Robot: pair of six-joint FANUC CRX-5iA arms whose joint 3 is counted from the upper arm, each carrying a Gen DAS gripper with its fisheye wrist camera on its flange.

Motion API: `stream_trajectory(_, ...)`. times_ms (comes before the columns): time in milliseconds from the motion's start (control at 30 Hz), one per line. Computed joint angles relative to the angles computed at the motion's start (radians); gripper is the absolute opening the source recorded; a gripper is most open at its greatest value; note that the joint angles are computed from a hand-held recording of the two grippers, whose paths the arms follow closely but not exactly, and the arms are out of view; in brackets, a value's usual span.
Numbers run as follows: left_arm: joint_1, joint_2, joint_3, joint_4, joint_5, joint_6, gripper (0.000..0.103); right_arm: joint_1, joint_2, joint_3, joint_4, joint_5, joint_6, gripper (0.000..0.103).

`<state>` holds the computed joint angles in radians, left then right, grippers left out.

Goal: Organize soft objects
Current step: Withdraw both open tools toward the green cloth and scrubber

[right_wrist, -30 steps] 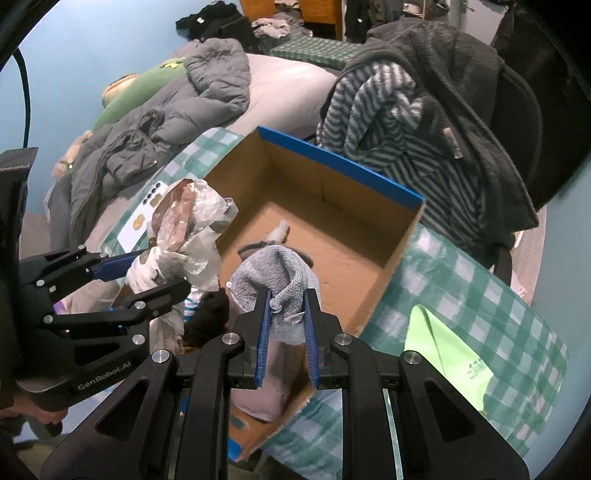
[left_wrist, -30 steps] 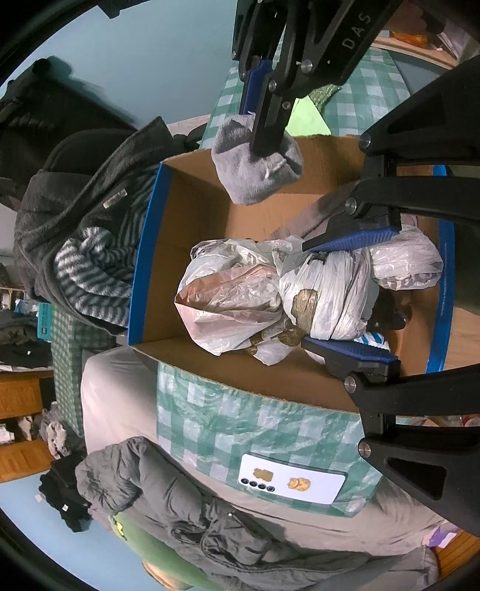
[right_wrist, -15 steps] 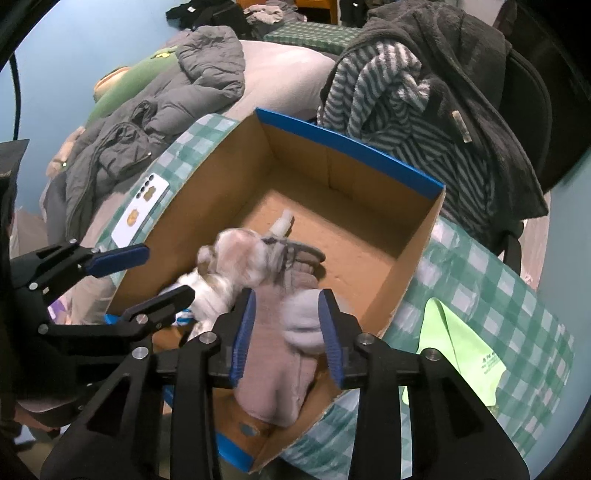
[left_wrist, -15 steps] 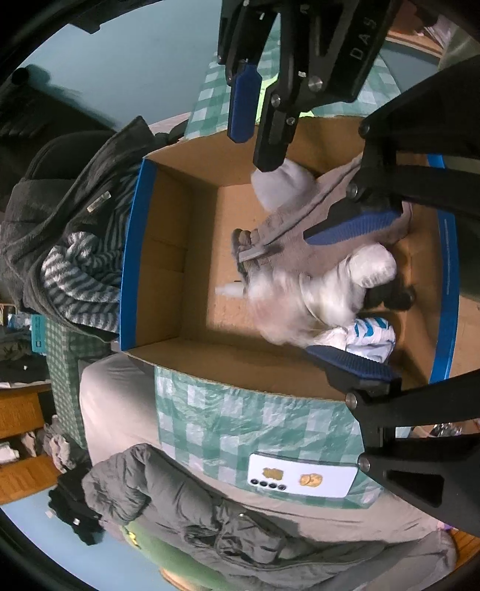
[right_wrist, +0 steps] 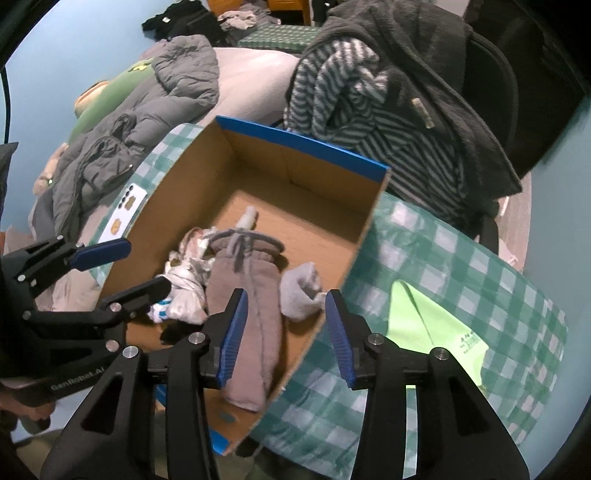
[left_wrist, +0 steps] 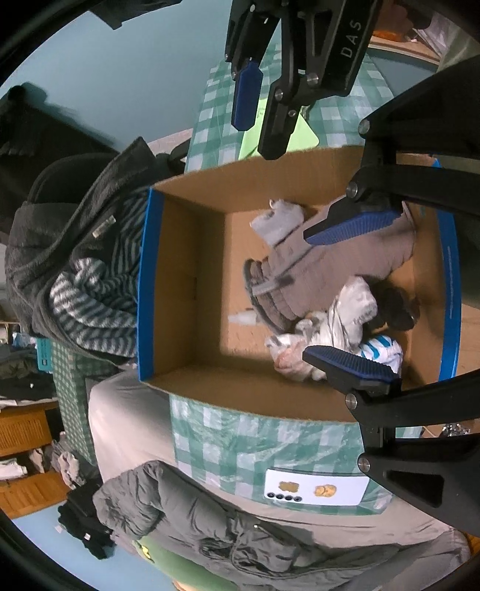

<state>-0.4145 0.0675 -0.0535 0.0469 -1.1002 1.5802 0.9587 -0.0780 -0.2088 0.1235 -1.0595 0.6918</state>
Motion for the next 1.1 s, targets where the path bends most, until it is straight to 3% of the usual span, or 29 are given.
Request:
stream_trajectory(233,-0.034,0.02,0.027,0.011,-0.003,-0.007,0.058,-0.007,-0.067,-0.062,0.019,-0.015,-0.051,0.049)
stream_trajectory(1100,-0.231,0.156,0.189,0.007,-0.047,0.008,0.058,-0.048,-0.359,-0.309,0.029,-0.127,-0.187,0.049)
